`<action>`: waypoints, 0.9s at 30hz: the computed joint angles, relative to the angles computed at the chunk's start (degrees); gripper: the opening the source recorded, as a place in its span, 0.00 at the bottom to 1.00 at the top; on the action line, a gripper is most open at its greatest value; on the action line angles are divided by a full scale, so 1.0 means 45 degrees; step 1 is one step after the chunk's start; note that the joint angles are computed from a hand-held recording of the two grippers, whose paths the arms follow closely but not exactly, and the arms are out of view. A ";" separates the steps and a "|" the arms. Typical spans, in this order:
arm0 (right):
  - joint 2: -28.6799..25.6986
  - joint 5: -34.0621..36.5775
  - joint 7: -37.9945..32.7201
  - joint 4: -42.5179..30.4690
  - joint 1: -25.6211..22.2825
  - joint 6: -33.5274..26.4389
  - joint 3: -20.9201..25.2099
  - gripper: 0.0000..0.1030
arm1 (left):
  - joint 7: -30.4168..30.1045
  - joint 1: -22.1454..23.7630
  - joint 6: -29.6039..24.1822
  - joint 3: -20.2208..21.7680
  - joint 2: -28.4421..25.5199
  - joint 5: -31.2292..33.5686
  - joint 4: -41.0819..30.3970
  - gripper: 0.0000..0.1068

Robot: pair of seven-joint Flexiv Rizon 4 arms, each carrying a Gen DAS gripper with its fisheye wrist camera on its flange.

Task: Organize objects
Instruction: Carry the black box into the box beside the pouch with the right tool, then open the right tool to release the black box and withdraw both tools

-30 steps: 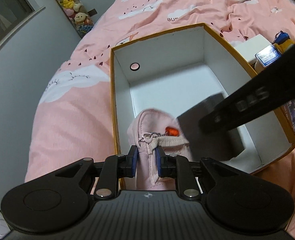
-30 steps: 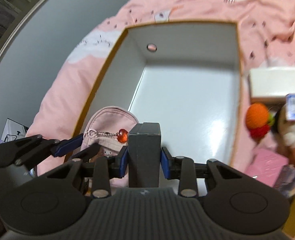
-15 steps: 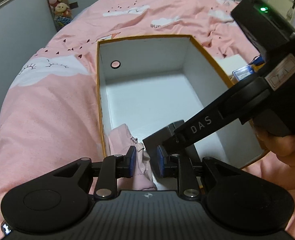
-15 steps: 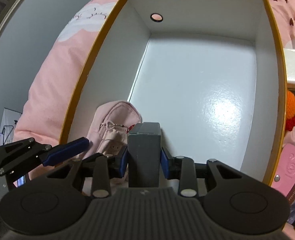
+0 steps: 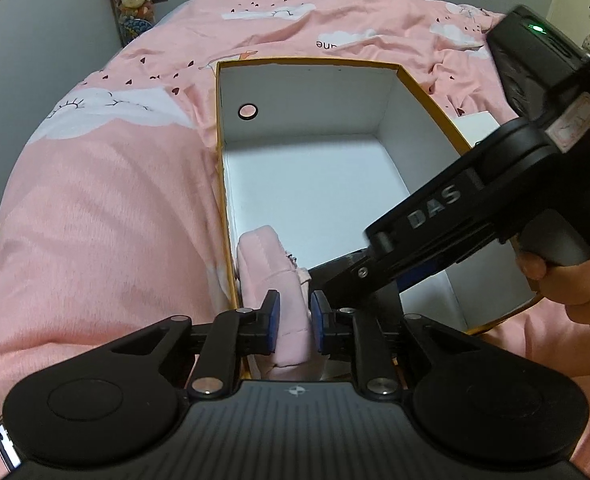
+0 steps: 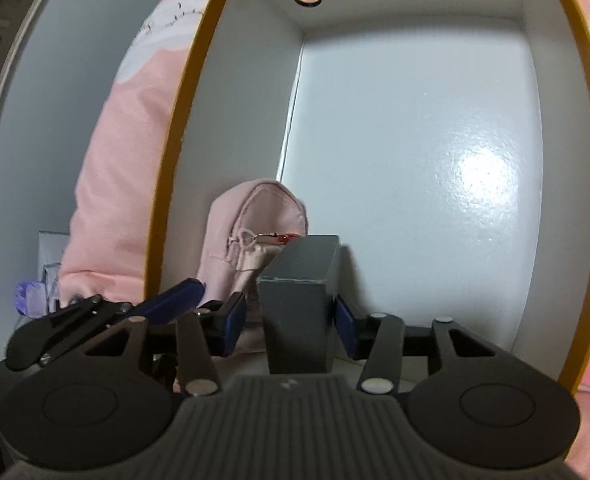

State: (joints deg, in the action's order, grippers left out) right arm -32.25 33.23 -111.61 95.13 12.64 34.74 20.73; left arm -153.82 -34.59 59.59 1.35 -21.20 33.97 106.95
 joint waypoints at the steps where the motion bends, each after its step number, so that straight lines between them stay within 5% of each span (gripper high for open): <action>1: 0.0015 0.0256 -0.0067 0.0000 -0.0179 -0.0076 0.0065 0.50 | -0.0036 0.0005 0.0042 0.0007 0.0004 0.0007 0.0022 0.20; 8: 0.0344 0.0951 -0.0295 0.0499 -0.0340 0.0393 0.0004 0.37 | -0.0185 0.0041 0.0223 0.0047 -0.0005 -0.0041 0.0092 0.19; 20: -0.0008 0.0825 -0.0505 0.0456 0.0108 0.2386 0.0125 0.46 | -0.0632 0.0005 0.0298 0.0147 -0.0040 0.0032 0.0068 0.19; 27: -0.0520 0.0841 -0.0726 0.0039 -0.0401 0.1263 0.0536 0.42 | -0.0622 0.0129 0.0563 0.0165 0.0006 -0.0048 0.0245 0.17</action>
